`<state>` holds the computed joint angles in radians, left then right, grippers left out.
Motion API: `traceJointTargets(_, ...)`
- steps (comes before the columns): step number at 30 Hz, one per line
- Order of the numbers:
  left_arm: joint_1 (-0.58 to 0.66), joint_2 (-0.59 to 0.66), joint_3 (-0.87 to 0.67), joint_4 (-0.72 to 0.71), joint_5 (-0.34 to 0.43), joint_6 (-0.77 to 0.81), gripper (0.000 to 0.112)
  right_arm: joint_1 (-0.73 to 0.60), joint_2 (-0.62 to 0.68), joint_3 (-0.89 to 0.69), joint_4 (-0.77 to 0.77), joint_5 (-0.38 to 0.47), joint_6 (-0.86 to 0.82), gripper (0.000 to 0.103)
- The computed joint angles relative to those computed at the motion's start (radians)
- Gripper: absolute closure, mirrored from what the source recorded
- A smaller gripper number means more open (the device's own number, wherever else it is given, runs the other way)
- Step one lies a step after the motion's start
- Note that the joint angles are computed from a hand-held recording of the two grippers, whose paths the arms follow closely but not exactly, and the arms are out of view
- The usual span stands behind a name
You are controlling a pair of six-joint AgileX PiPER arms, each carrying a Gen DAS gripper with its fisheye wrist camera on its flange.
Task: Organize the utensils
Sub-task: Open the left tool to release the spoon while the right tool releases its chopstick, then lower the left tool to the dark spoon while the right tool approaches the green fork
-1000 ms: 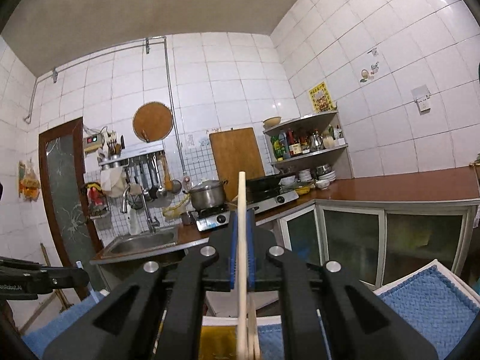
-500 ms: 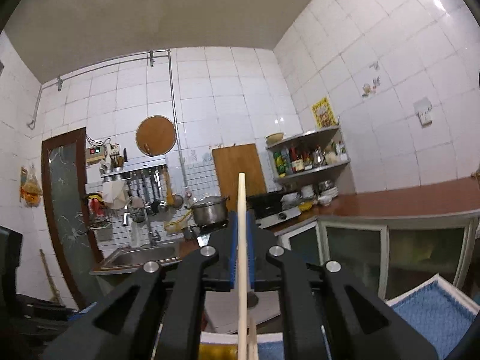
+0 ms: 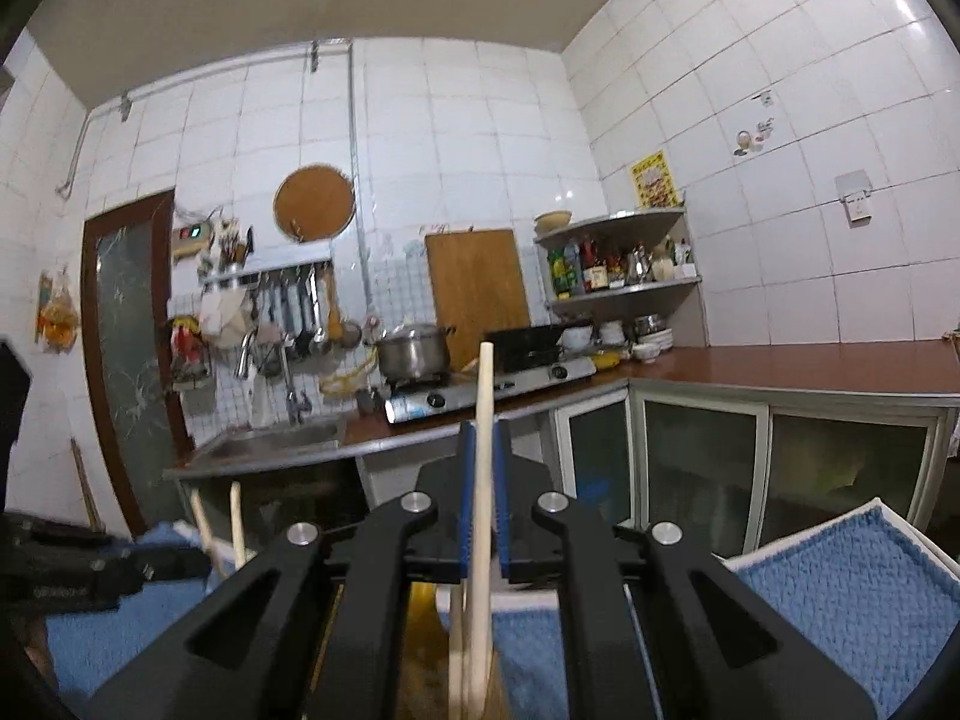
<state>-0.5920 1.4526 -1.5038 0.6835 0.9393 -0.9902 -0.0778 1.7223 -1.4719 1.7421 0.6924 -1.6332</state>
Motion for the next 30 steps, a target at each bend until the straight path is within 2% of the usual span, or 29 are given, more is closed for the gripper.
traceJointTargets(5, 0.001, -0.003, 0.042, 0.023, -0.021, -0.034, 0.106, -0.011, -0.028, 0.067, -0.092, 0.014, 0.015, 0.097)
traceJointTargets(10, -0.001, -0.011, 0.057, 0.011, -0.007, -0.039, 0.105, -0.017, -0.036, 0.079, -0.243, 0.012, 0.126, 0.096)
traceJointTargets(13, -0.016, -0.025, 0.061, 0.004, 0.016, -0.044, 0.101, -0.022, -0.038, 0.061, -0.360, 0.031, 0.232, 0.096)
traceJointTargets(15, -0.039, -0.043, 0.063, 0.020, 0.041, -0.058, 0.088, -0.032, -0.055, 0.058, -0.416, 0.049, 0.287, 0.080)
traceJointTargets(16, -0.055, -0.057, 0.068, 0.040, 0.057, -0.077, 0.072, -0.039, -0.067, 0.061, -0.429, 0.057, 0.306, 0.060)
traceJointTargets(17, -0.076, -0.072, 0.074, 0.066, 0.075, -0.102, 0.058, -0.050, -0.084, 0.070, -0.431, 0.065, 0.318, 0.055)
traceJointTargets(19, -0.110, -0.104, 0.085, 0.093, 0.106, -0.131, 0.049, -0.063, -0.121, 0.079, -0.477, 0.074, 0.358, 0.055)
traceJointTargets(21, -0.143, -0.132, 0.094, 0.097, 0.149, -0.139, 0.046, -0.076, -0.161, 0.089, -0.556, 0.086, 0.424, 0.055)
traceJointTargets(25, -0.218, -0.187, 0.152, 0.135, 0.217, -0.190, 0.028, -0.095, -0.230, 0.130, -0.706, 0.121, 0.519, 0.054)
traceJointTargets(30, -0.260, -0.267, 0.276, 0.078, 0.232, -0.240, 0.022, -0.118, -0.285, 0.221, -0.855, 0.163, 0.614, 0.054)
